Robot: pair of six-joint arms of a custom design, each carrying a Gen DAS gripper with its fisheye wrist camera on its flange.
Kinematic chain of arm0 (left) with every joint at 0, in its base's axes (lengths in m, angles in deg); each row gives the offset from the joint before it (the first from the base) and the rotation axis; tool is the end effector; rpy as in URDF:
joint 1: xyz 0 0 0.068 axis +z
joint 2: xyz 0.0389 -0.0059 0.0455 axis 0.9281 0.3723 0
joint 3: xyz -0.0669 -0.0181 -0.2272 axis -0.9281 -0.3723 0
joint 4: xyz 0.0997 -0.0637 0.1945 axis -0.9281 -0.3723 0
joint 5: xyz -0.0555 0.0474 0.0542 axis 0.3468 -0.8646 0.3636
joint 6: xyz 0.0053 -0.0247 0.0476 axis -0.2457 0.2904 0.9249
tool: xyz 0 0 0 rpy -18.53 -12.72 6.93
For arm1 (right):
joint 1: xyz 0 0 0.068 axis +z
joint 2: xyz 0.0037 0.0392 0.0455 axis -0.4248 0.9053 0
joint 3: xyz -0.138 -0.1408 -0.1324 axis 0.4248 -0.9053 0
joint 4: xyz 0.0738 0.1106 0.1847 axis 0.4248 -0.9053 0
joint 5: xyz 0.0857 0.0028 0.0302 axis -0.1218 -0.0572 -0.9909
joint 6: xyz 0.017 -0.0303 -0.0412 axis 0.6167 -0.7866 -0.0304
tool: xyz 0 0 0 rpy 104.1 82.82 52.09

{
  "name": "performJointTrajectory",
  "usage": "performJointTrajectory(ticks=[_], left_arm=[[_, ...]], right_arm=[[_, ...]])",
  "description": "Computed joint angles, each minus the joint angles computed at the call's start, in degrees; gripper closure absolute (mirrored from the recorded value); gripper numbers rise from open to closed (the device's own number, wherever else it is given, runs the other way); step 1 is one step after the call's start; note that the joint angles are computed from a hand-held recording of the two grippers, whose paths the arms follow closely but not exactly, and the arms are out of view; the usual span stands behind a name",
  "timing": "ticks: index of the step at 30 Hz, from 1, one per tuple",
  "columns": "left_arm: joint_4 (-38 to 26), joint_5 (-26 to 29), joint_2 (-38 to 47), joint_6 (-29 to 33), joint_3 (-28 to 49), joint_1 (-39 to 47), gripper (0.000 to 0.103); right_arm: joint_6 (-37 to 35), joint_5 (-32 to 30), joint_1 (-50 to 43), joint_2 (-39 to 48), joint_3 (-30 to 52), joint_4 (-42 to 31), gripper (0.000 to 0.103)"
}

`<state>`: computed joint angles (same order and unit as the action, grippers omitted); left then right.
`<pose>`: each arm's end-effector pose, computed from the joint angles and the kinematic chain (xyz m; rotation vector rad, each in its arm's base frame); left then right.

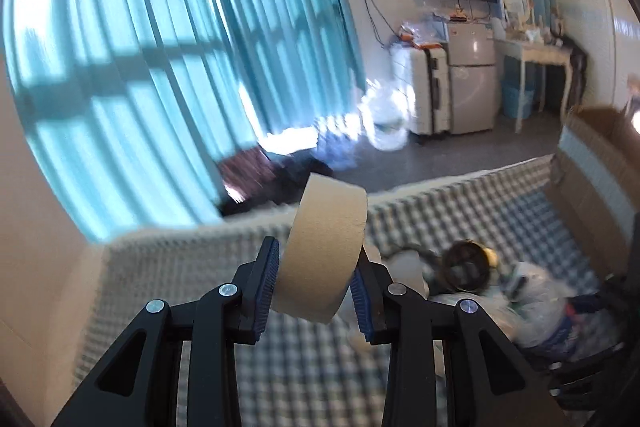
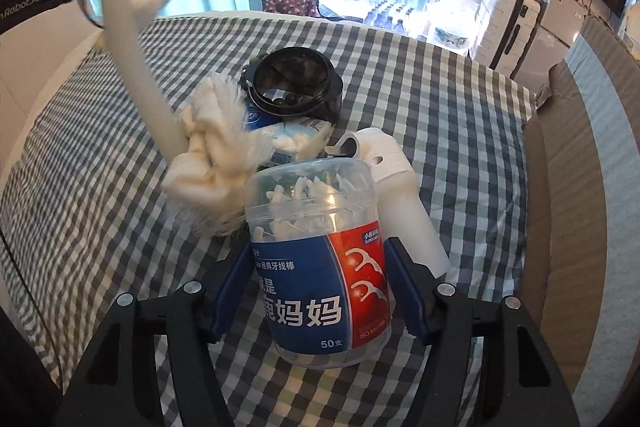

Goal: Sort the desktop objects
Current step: 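Grasp the masking tape roll with the left gripper while the right gripper grasps the floss tub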

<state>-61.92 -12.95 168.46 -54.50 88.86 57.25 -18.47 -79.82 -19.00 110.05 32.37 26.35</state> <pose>0.2812 -0.0503 0.2232 0.4472 2.0515 0.1772 0.2186 0.0253 0.1668 -0.2473 2.5899 0.0793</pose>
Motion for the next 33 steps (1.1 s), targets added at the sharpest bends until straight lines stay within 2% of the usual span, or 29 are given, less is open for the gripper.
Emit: performJointTrajectory(ticks=[4,8,12,18,33], left_arm=[[-4.8,5.0,1.1,-3.5,2.8,0.8,0.068],[-5.0,7.2,-0.9,-5.1,2.9,1.9,0.069],[-4.7,7.3,-4.8,-6.5,3.0,2.8,0.079],[-10.4,12.8,-4.0,-9.5,6.8,4.8,0.081],[-16.5,9.1,-7.2,-13.9,7.4,-0.2,0.081]], right_arm=[[0.4,0.4,0.6,0.1,0.1,0.0,0.038],[0.7,-0.1,0.4,-0.3,0.5,-0.3,0.038],[1.7,-0.2,0.7,-3.0,0.5,-0.8,0.039],[2.0,-0.8,-0.4,-5.2,1.9,-2.1,0.039],[5.6,0.4,-0.6,-19.2,6.7,-10.3,0.039]])
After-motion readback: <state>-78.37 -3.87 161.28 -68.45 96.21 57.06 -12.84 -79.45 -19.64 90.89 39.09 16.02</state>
